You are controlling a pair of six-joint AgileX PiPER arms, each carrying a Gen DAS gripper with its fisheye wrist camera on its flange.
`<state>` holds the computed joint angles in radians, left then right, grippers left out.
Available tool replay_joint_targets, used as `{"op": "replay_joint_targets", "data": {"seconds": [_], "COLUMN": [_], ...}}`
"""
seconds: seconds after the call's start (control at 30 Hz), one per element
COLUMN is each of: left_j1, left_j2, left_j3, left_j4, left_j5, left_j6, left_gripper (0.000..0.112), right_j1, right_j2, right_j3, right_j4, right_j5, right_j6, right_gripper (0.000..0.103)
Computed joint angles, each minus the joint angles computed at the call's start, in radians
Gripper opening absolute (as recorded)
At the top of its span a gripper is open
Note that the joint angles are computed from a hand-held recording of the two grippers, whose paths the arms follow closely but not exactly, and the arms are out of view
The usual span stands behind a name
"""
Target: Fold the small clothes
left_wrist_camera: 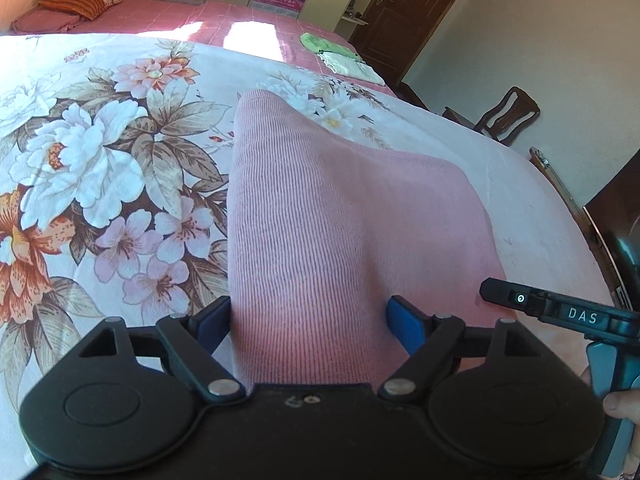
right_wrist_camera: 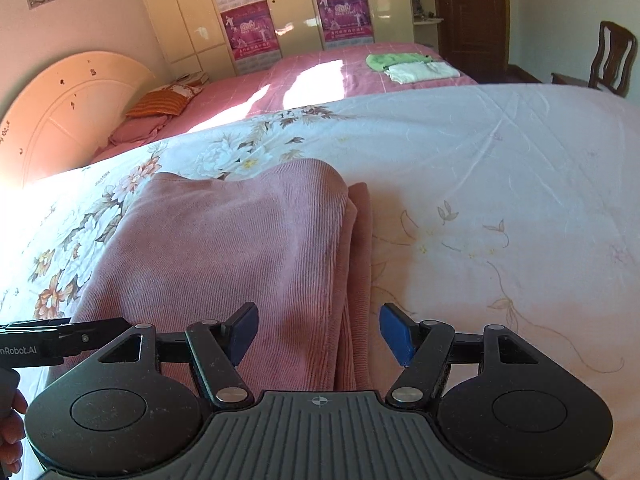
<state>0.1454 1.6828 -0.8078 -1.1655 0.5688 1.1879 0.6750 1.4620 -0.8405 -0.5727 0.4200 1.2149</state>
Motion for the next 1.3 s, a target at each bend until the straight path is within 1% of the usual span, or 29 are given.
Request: {"op": "replay_joint_targets", "data": {"seconds": [0.1, 0.13, 0.17, 0.2, 0.23, 0.27, 0.3, 0.4, 0.57, 0.6, 0.63, 0.67, 0.77, 0.83, 0.87, 0.9, 0.93, 0.97, 1.03, 1.1, 1.2, 1.3], "left_j1": [0.007, 0.009, 0.01, 0.012, 0.013, 0.014, 0.015, 0.021, 0.025, 0.024, 0.024, 0.025, 0.034, 0.032, 0.029, 0.023, 0.016, 0.01, 0.0, 0.002, 0.021, 0.057], "left_j2": [0.028, 0.035, 0.038, 0.041, 0.043, 0.043, 0.045, 0.047, 0.044, 0.044, 0.044, 0.043, 0.037, 0.026, 0.021, 0.013, 0.007, 0.002, -0.012, -0.03, -0.044, -0.053], "left_j3": [-0.015, -0.015, -0.013, -0.011, -0.012, -0.012, -0.018, -0.031, -0.019, -0.019, -0.019, -0.019, -0.013, -0.001, 0.003, 0.008, 0.01, 0.011, 0.017, 0.027, 0.018, 0.0], "left_j4": [-0.006, -0.018, -0.029, -0.039, -0.042, -0.041, -0.03, -0.005, -0.03, -0.033, -0.034, -0.035, -0.057, -0.073, -0.079, -0.083, -0.082, -0.081, -0.089, -0.107, -0.091, -0.068], "left_j5": [0.025, 0.028, 0.031, 0.035, 0.04, 0.042, 0.049, 0.07, 0.073, 0.072, 0.074, 0.076, 0.087, 0.083, 0.079, 0.075, 0.068, 0.061, 0.047, 0.051, 0.088, 0.147], "left_j6": [-0.001, 0.013, 0.025, 0.034, 0.037, 0.036, 0.024, -0.008, 0.024, 0.031, 0.031, 0.03, 0.051, 0.072, 0.079, 0.082, 0.078, 0.074, 0.077, 0.096, 0.087, 0.07], "left_gripper": [0.082, 0.082, 0.082, 0.083, 0.082, 0.082, 0.081, 0.076, 0.069, 0.067, 0.066, 0.063, 0.054, 0.05, 0.047, 0.045, 0.044, 0.042, 0.04, 0.036, 0.035, 0.034], "right_j1": [-0.035, -0.049, -0.061, -0.068, -0.071, -0.072, -0.063, -0.054, -0.038, -0.038, -0.037, -0.04, -0.051, -0.073, -0.076, -0.076, -0.076, -0.072, -0.068, -0.068, -0.046, -0.026], "right_j2": [-0.007, -0.005, -0.002, -0.001, -0.001, 0.0, 0.006, 0.011, 0.007, 0.01, 0.01, 0.011, 0.018, 0.01, 0.01, 0.007, 0.006, 0.007, 0.004, -0.021, -0.045, -0.058], "right_j3": [0.034, 0.041, 0.046, 0.054, 0.059, 0.062, 0.057, 0.057, 0.075, 0.073, 0.073, 0.071, 0.055, 0.064, 0.059, 0.059, 0.06, 0.058, 0.058, 0.071, 0.057, 0.032], "right_j4": [0.053, 0.093, 0.135, 0.155, 0.163, 0.171, 0.154, 0.191, 0.105, 0.104, 0.111, 0.143, 0.23, 0.37, 0.414, 0.419, 0.431, 0.415, 0.408, 0.456, 0.454, 0.441], "right_j5": [-0.04, -0.056, -0.073, -0.092, -0.107, -0.117, -0.111, -0.124, -0.139, -0.143, -0.146, -0.151, -0.151, -0.173, -0.173, -0.171, -0.173, -0.172, -0.173, -0.196, -0.197, -0.194], "right_j6": [-0.035, -0.071, -0.109, -0.127, -0.135, -0.146, -0.132, -0.184, -0.083, -0.077, -0.082, -0.109, -0.192, -0.318, -0.354, -0.358, -0.367, -0.342, -0.313, -0.33, -0.308, -0.286], "right_gripper": [0.067, 0.067, 0.07, 0.074, 0.077, 0.083, 0.085, 0.085, 0.084, 0.082, 0.076, 0.061, 0.054, 0.04, 0.034, 0.029, 0.026, 0.025, 0.023, 0.021, 0.02, 0.02]}}
